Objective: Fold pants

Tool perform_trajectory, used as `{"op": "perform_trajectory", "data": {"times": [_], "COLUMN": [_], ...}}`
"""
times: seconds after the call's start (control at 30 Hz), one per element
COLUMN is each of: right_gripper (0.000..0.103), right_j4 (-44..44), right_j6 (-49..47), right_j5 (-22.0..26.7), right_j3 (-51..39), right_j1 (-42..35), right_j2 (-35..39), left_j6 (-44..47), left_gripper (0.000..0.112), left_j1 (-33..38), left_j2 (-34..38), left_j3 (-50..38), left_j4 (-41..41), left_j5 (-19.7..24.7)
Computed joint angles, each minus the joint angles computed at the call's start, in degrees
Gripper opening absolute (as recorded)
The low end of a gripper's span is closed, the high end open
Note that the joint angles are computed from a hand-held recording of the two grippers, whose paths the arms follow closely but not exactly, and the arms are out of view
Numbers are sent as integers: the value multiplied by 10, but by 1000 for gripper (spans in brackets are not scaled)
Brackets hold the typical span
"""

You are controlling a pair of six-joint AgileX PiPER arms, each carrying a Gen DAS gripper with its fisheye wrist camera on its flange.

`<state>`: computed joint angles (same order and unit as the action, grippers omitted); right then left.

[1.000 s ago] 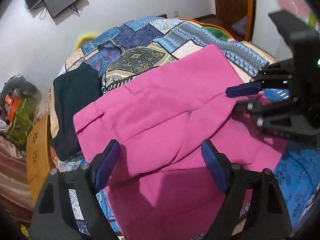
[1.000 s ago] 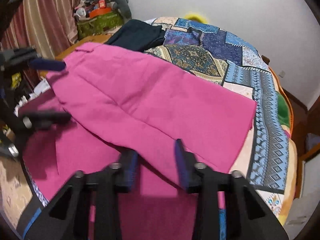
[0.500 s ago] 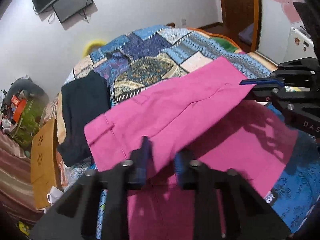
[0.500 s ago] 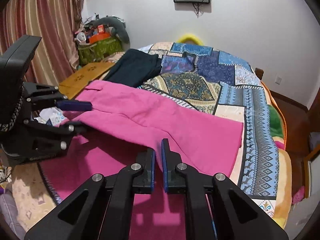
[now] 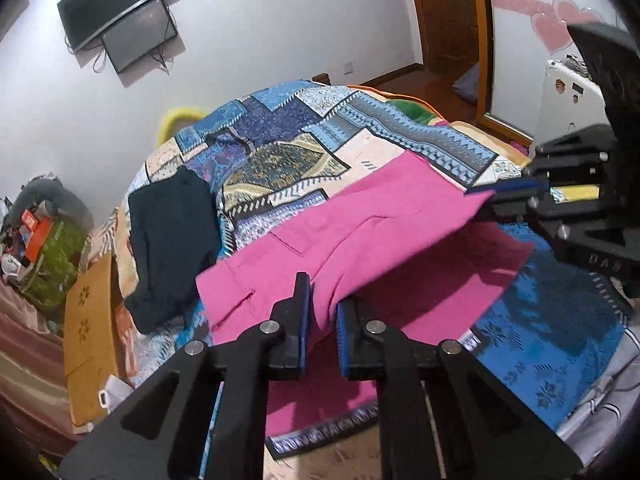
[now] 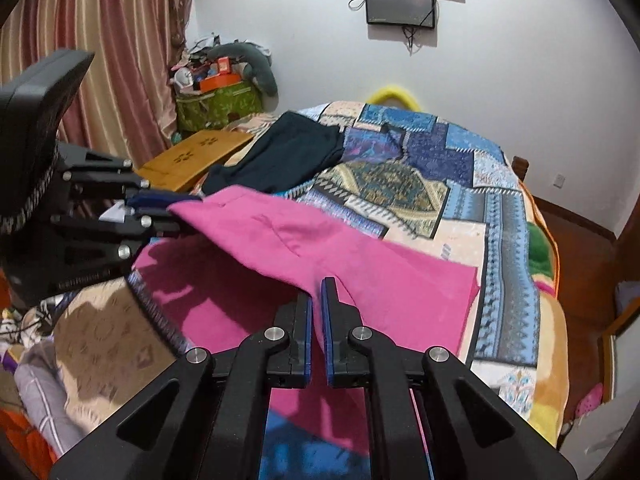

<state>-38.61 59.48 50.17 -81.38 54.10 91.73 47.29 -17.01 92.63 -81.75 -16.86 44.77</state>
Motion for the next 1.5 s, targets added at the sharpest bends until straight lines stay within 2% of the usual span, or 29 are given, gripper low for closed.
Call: {"op": "perform_trajectory", "data": {"times": [0.3, 0.4, 0.53, 0.63, 0.67, 0.7, 0.77, 0.9, 1.0, 1.17, 1.3, 1.4, 1.5], "right_gripper": [4, 6, 6, 10, 13, 19, 29, 39, 39, 39, 44, 44, 44], "right_j4": [38, 57, 47, 45, 42, 39, 28, 1, 1, 56, 142, 189, 200], "right_j6": [35, 42, 63, 67, 71, 76, 91, 115, 127, 102, 42, 12, 10], "right_j5": [-14, -26, -10, -5, -4, -3, -3, -7, -27, -72, -106, -121, -133], "right_j3": [43, 56, 56, 55, 56, 55, 54, 43, 34, 11, 3, 10, 35], "right_j1": [19, 17, 32, 41, 43, 46, 53, 59, 46, 5, -30, -43, -46], "right_j2": [3, 3, 3, -7, -11, -14, -19, -22, -20, 3, 32, 51, 50], "left_j6": [4, 7, 5, 3, 0, -5, -8, -28, -52, -71, -73, -85, -99], "left_gripper": [13, 14, 18, 25, 32, 45, 55, 64, 66, 70, 72, 72, 73], "left_j1": [9, 20, 37, 57, 62, 67, 77, 86, 86, 76, 71, 63, 66], "left_j2": [-25, -27, -33, -31, -30, -31, -34, -25, -7, 25, 49, 63, 73], "left_j3": [63, 69, 68, 52, 46, 41, 34, 1, -31, -67, -66, -49, -30], "left_j4": [-7, -19, -37, -62, -68, -72, -84, -95, -97, -92, -86, -57, -31], "left_j5": [16, 36, 65, 100, 109, 117, 120, 131, 133, 127, 124, 104, 86]}}
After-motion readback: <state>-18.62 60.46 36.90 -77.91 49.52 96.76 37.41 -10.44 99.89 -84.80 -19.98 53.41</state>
